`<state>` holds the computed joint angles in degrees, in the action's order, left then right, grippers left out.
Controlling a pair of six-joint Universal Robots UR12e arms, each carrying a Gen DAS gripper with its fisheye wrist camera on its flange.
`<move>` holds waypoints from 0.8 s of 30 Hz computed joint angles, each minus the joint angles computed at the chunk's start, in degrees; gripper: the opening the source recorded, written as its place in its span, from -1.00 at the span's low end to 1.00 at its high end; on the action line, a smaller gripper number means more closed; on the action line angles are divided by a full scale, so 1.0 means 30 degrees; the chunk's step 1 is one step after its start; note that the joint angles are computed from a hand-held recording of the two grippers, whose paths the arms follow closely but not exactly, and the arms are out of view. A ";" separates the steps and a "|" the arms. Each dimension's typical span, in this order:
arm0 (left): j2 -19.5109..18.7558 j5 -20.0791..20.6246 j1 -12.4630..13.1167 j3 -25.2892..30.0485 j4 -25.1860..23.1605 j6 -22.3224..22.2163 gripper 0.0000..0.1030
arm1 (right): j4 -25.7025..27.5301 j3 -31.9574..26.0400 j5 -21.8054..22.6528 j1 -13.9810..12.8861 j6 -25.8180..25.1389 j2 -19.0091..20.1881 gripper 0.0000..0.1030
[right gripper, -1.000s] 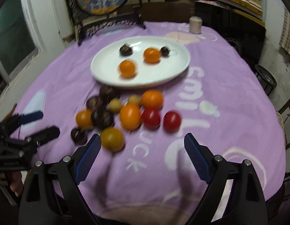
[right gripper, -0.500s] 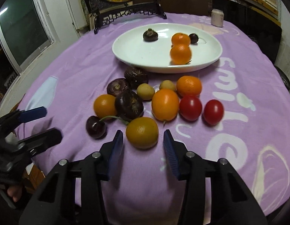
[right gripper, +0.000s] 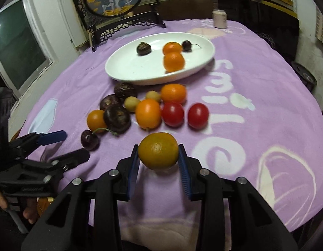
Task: Organize fruits
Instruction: 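Grasp a yellow-orange fruit with the right tool while the left tool grasps a dark cherry, then carry both fruits over the white plate and release them from both tools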
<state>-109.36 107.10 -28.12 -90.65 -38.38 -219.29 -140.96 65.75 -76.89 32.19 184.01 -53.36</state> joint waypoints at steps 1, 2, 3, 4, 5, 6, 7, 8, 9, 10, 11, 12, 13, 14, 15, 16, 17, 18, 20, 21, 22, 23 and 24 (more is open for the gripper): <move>-0.0156 0.0166 -0.0033 0.0238 -0.0388 0.0059 0.58 | -0.0015 0.0126 0.0147 -0.0069 0.0101 -0.0052 -0.29; -0.0264 0.0378 -0.0077 0.0402 -0.0650 0.0098 0.54 | 0.0004 0.0210 0.0325 -0.0132 0.0201 -0.0085 -0.29; -0.0353 0.0570 -0.0112 0.0529 -0.0821 0.0129 0.52 | 0.0027 0.0273 0.0488 -0.0193 0.0265 -0.0108 -0.29; -0.0430 0.0736 -0.0142 0.0651 -0.0963 0.0116 0.49 | 0.0047 0.0300 0.0625 -0.0249 0.0335 -0.0107 -0.29; -0.0509 0.0989 -0.0187 0.0765 -0.1043 0.0169 0.36 | 0.0028 0.0351 0.0713 -0.0285 0.0393 -0.0126 -0.29; -0.0555 0.1087 -0.0207 0.0819 -0.1025 0.0252 -0.01 | 0.0001 0.0378 0.0793 -0.0313 0.0426 -0.0132 -0.29; -0.0588 0.0975 -0.0178 0.0865 -0.1064 0.0310 -0.22 | -0.0030 0.0396 0.0891 -0.0352 0.0466 -0.0134 -0.29; -0.0653 0.1182 -0.0209 0.0987 -0.1326 0.0256 -0.37 | -0.0081 0.0444 0.0958 -0.0370 0.0510 -0.0158 -0.29; -0.0663 0.1332 -0.0239 0.1009 -0.1366 0.0300 -0.42 | -0.0124 0.0472 0.1012 -0.0384 0.0543 -0.0173 -0.29; -0.0646 0.1309 -0.0237 0.0995 -0.1358 0.0344 -0.42 | -0.0232 0.0551 0.1078 -0.0404 0.0574 -0.0212 -0.29; -0.0566 0.1167 -0.0214 0.0889 -0.1197 0.0296 -0.42 | -0.0314 0.0611 0.1114 -0.0417 0.0597 -0.0249 -0.29; -0.0494 0.0971 -0.0179 0.0798 -0.1065 0.0278 -0.42 | -0.0400 0.0652 0.1130 -0.0430 0.0633 -0.0272 -0.29; -0.0435 0.0830 -0.0157 0.0719 -0.0963 0.0263 -0.42 | -0.0468 0.0677 0.1141 -0.0444 0.0653 -0.0282 -0.29; -0.0373 0.0781 -0.0143 0.0660 -0.0895 0.0226 -0.42 | -0.0570 0.0731 0.1173 -0.0458 0.0697 -0.0308 -0.29; -0.0329 0.0822 -0.0151 0.0625 -0.0834 0.0214 -0.42 | -0.0652 0.0810 0.1187 -0.0467 0.0719 -0.0350 -0.29; -0.0284 0.0865 -0.0160 0.0588 -0.0760 0.0217 -0.42 | -0.0707 0.0824 0.1189 -0.0469 0.0728 -0.0357 -0.29; -0.0203 0.0873 -0.0168 0.0518 -0.0617 0.0194 -0.42 | -0.0722 0.0824 0.1194 -0.0471 0.0718 -0.0359 -0.29; -0.0127 0.0844 -0.0164 0.0457 -0.0476 0.0200 -0.42 | -0.0703 0.0804 0.1185 -0.0467 0.0693 -0.0352 -0.29; 0.0031 0.0821 -0.0175 0.0359 -0.0167 0.0332 -0.42 | -0.0627 0.0727 0.1195 -0.0460 0.0652 -0.0334 -0.29; 0.0087 0.0866 -0.0187 0.0334 -0.0028 0.0442 -0.42 | -0.0548 0.0621 0.1156 -0.0451 0.0589 -0.0296 -0.29; 0.0135 0.0938 -0.0195 0.0318 0.0085 0.0547 -0.42 | -0.0499 0.0532 0.1133 -0.0446 0.0525 -0.0266 -0.29; 0.0208 0.1031 -0.0185 0.0331 0.0233 0.0733 -0.42 | -0.0453 0.0412 0.1108 -0.0438 0.0453 -0.0219 -0.29; 0.0261 0.1040 -0.0164 0.0310 0.0362 0.0827 -0.42 | -0.0382 0.0201 0.1115 -0.0441 0.0388 -0.0120 -0.29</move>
<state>-108.57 110.22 -28.61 -89.72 -37.29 -216.81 -142.10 66.35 -73.55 30.87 185.18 -53.72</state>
